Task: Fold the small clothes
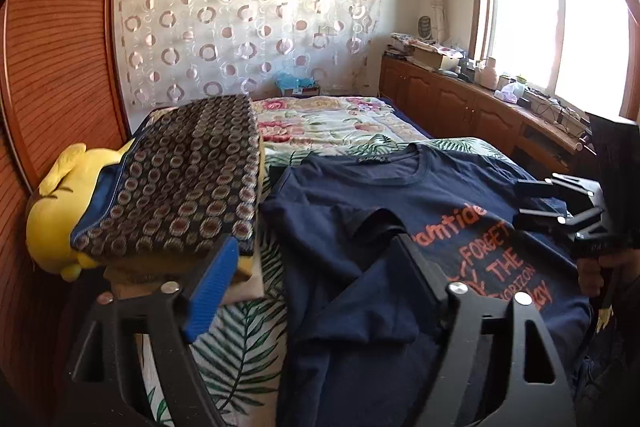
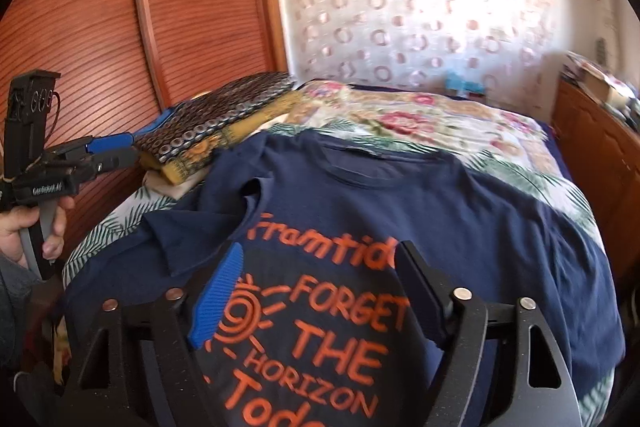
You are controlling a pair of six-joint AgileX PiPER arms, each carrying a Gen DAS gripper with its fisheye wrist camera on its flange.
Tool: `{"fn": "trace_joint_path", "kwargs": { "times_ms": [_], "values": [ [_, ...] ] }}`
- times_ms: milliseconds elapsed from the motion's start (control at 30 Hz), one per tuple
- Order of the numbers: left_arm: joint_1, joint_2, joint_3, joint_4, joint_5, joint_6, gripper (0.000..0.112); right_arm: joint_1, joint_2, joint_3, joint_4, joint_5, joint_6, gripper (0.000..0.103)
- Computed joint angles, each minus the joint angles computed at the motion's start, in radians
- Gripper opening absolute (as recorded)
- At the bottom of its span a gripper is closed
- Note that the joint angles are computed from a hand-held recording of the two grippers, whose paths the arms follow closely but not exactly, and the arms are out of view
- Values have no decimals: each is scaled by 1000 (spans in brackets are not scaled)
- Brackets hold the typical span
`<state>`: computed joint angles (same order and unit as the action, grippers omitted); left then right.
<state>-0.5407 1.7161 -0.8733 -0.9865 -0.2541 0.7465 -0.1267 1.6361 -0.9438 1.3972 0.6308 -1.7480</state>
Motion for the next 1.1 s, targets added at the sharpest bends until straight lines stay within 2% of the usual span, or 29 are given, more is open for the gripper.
{"fn": "trace_joint_path", "kwargs": {
  "times_ms": [200,433,533,567,600,733,800,833,967,1100],
  "values": [
    [6,0,62,-11,-50,-20,80,107,130,-240,-242,-3,223,72],
    [34,18,105,115,-56,-178,80,179,373,-611,-508,101,512,72],
    [36,28,109,122,-56,-191,80,225,492,-803,-640,147,663,62],
    [38,29,112,135,-57,-203,80,237,526,-852,-687,148,707,56],
    [39,30,114,145,-56,-215,80,243,552,-893,-720,156,740,47],
    [44,32,119,166,-56,-235,80,234,618,-1017,-753,237,799,27],
    [47,33,119,168,-54,-237,80,227,633,-1047,-742,264,793,11],
    [44,35,119,164,-56,-235,80,218,634,-1051,-721,274,776,8],
    [41,35,123,175,-59,-244,80,171,579,-951,-596,254,675,6],
    [33,31,128,179,-62,-249,80,135,553,-915,-620,157,741,6]
  ]
}}
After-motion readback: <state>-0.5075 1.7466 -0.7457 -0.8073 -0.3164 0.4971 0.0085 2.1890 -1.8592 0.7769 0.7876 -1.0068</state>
